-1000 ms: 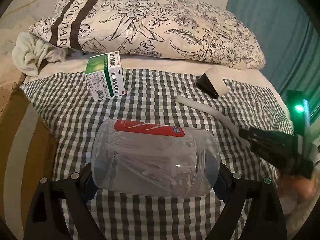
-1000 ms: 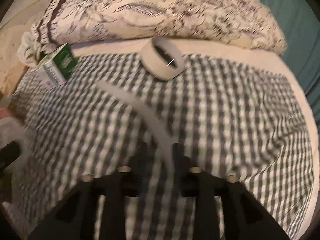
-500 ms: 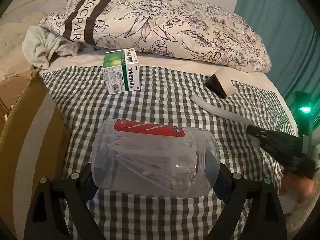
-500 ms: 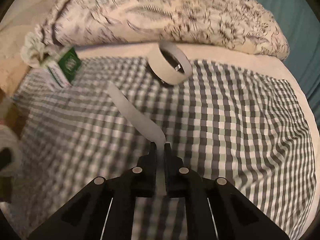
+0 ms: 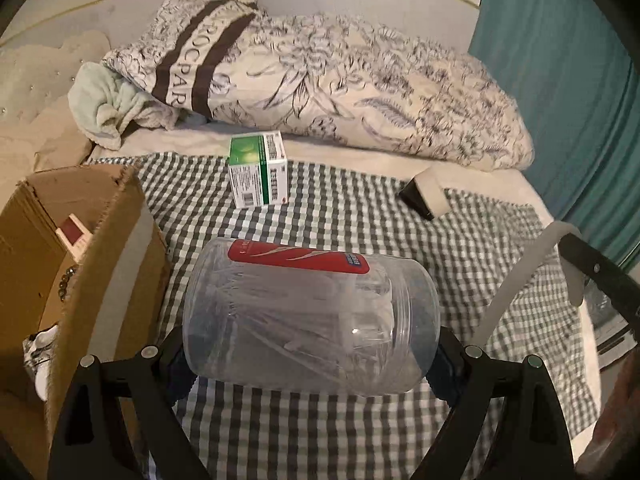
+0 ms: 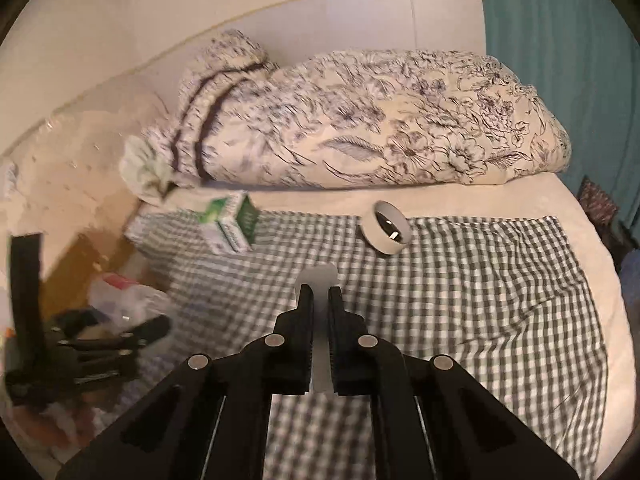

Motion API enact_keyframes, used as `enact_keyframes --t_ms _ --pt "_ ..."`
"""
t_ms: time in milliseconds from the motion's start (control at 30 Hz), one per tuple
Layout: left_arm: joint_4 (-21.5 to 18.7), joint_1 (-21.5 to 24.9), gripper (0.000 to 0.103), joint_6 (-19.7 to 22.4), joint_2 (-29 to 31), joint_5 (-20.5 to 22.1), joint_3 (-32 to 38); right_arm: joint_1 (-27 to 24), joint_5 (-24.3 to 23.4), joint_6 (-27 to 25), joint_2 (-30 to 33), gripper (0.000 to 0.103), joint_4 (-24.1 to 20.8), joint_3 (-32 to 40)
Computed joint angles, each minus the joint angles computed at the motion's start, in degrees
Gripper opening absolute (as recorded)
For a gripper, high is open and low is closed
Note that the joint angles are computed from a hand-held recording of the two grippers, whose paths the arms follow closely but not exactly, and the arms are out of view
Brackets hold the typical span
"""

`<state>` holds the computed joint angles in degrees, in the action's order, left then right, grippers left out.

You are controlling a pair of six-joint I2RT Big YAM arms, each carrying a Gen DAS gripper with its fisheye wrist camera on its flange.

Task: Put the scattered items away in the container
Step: 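Carry the jar in the left tool and tube in the right tool over the box, then open both tools to drop the jar and tube into the box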

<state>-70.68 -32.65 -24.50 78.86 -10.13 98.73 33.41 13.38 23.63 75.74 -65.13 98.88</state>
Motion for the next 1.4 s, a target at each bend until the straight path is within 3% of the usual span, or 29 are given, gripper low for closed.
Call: enact_keyframes --t_ms 367,700,1000,1200,1400 --pt "-2.61 -0.10 0.093 0.32 -5.39 -2.14 1.27 7.58 2.70 2.18 0.42 0.006 -4.27 4.98" --pt "-5.61 8.99 0.093 3.44 -12.10 -1.27 0.25 16.65 4.89 1.77 6.86 0.006 -5.13 14.93" --pt "-5.77 21.60 0.093 7.30 -15.78 2.88 -2.95 23.15 3.21 -2.54 19.83 0.006 -5.46 33.17" --pt "-5.01 29.32 0.093 9.19 -17.13 7.40 -6.92 24.90 0.20 -4.25 30.55 0.006 -10.84 47.94" --pt "-4.56 33.63 0.093 10.26 -17.23 9.88 -11.18 24.97 -2.99 -3.70 40.79 0.007 -18.13 60.53"
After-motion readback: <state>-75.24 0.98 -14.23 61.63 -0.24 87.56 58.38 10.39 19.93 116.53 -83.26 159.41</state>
